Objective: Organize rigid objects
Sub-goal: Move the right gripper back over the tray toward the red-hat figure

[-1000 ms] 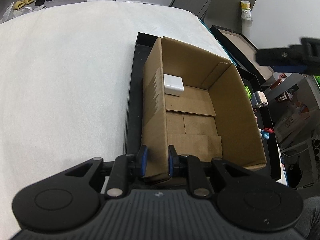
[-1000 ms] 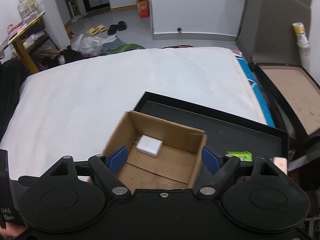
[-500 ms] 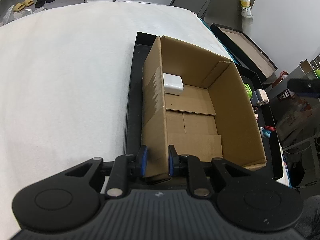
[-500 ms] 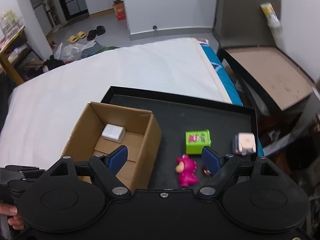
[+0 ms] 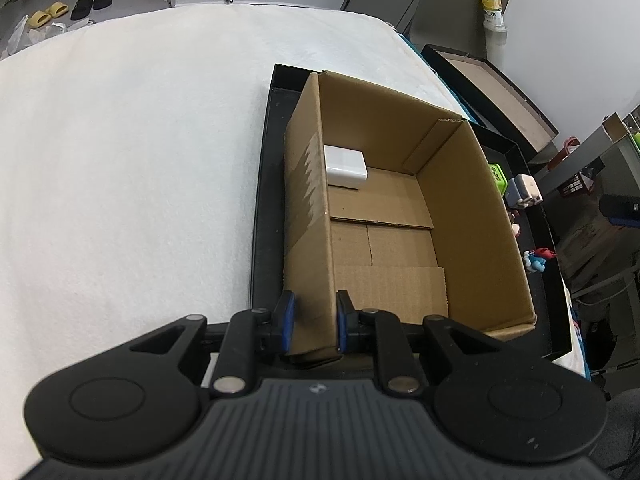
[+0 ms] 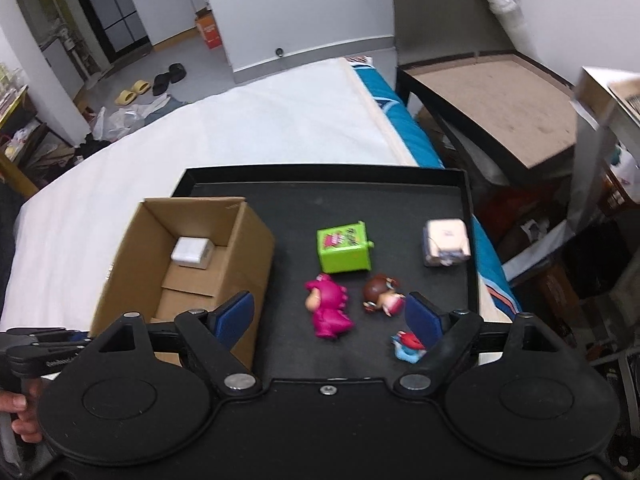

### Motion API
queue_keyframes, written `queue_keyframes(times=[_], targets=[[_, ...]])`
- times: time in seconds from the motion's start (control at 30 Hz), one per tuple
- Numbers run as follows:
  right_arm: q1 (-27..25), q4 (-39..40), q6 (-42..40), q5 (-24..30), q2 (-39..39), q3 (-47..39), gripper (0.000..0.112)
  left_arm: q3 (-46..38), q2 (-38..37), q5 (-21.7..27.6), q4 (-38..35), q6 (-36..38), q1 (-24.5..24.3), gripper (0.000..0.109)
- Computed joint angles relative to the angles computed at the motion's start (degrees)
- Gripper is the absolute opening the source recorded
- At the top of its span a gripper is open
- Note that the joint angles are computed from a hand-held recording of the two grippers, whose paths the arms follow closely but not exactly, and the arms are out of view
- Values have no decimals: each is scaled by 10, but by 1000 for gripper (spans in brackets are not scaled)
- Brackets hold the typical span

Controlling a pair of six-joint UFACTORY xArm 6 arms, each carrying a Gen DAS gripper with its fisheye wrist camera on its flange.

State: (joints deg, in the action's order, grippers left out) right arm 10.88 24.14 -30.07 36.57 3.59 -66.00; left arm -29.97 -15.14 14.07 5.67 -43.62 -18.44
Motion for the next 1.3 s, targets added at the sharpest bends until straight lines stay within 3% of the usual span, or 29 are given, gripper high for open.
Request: queue_keyframes(times=[0.3,0.67,0.73,0.77,1.2,1.3], targets=[[-29,20,9,-21,0,26,83,-8,5,10,-2,0,-1,18],[-22,21,73,-124,7,88,84,-20,15,23,15,-13,-3,18],[-18,37,57,-147,12,98,97,-22,18,25,20,-16,-3,18],[-15,42,52,-161,13,104,98,-24,20,27,24,-19,-4,18],[-4,78,4,-230,48,125,98,-54,51,57,41,-28,-6,18],[-3,99,-11,-224,63,113,94,-61,58,64,46,-31,-7,18]])
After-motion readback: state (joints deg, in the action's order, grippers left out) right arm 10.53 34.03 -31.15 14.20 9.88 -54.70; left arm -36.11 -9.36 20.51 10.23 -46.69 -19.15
